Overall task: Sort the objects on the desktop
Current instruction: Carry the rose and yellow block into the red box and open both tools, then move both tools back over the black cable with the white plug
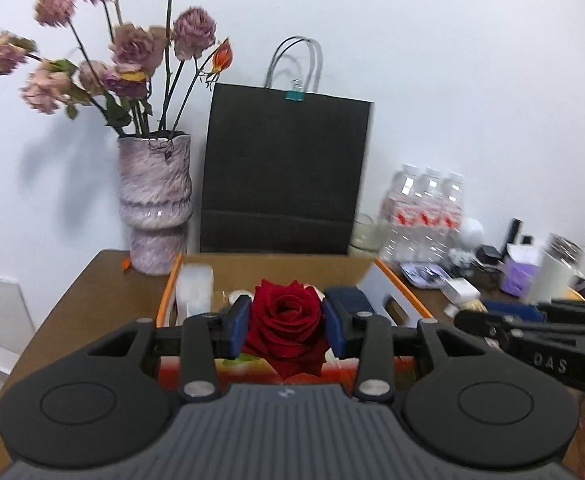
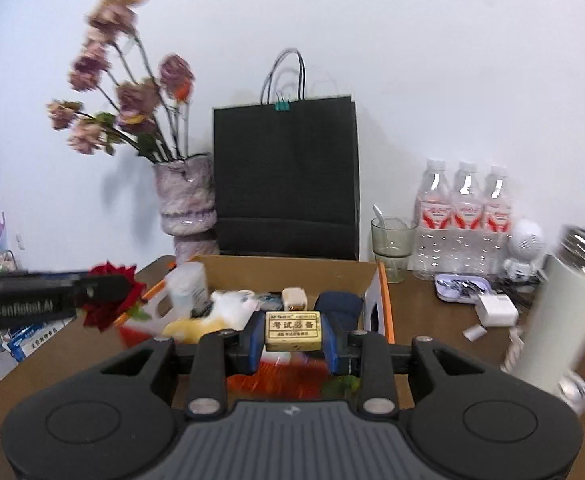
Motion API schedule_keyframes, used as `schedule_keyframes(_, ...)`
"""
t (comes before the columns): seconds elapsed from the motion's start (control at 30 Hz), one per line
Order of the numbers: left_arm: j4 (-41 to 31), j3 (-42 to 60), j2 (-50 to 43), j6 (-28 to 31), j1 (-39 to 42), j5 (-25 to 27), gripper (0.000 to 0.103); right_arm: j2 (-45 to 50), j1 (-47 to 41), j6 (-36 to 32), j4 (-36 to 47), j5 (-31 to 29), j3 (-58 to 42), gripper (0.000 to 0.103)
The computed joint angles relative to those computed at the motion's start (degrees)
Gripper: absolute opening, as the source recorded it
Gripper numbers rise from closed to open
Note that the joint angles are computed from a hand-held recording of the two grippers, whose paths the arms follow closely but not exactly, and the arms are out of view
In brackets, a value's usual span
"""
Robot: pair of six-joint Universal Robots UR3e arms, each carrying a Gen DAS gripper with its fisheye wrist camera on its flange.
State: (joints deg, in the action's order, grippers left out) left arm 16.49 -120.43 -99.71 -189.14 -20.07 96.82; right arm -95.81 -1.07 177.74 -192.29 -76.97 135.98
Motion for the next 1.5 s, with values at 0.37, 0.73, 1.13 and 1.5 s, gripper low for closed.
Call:
schedule_keyframes(0.37, -35.0, 51.9, -31.2, 0.7, 8.0, -3.6, 0.041, 39.3, -0.8, 4.1, 31.2, 0.2, -55.3, 0.029)
schedule_keyframes(0.73, -47.3, 73.8, -43.2, 2.3, 9.2, -3.2, 0.077, 57.2, -0.5, 6.8, 49.2, -4.3, -86.1, 0.067)
schedule_keyframes(1.13, -59.6, 65.2, -30.9, -2.2, 7.0, 1.6, 0.103, 41.9, 1.1, 4.4, 53.2, -4.7, -71.6, 0.076)
schedule_keyframes(1.5, -47.5, 29.8, -6.8, -2.9, 4.6, 3.3, 0.103, 15.8, 2.6, 3.8, 38.8, -3.8, -35.1, 0.08)
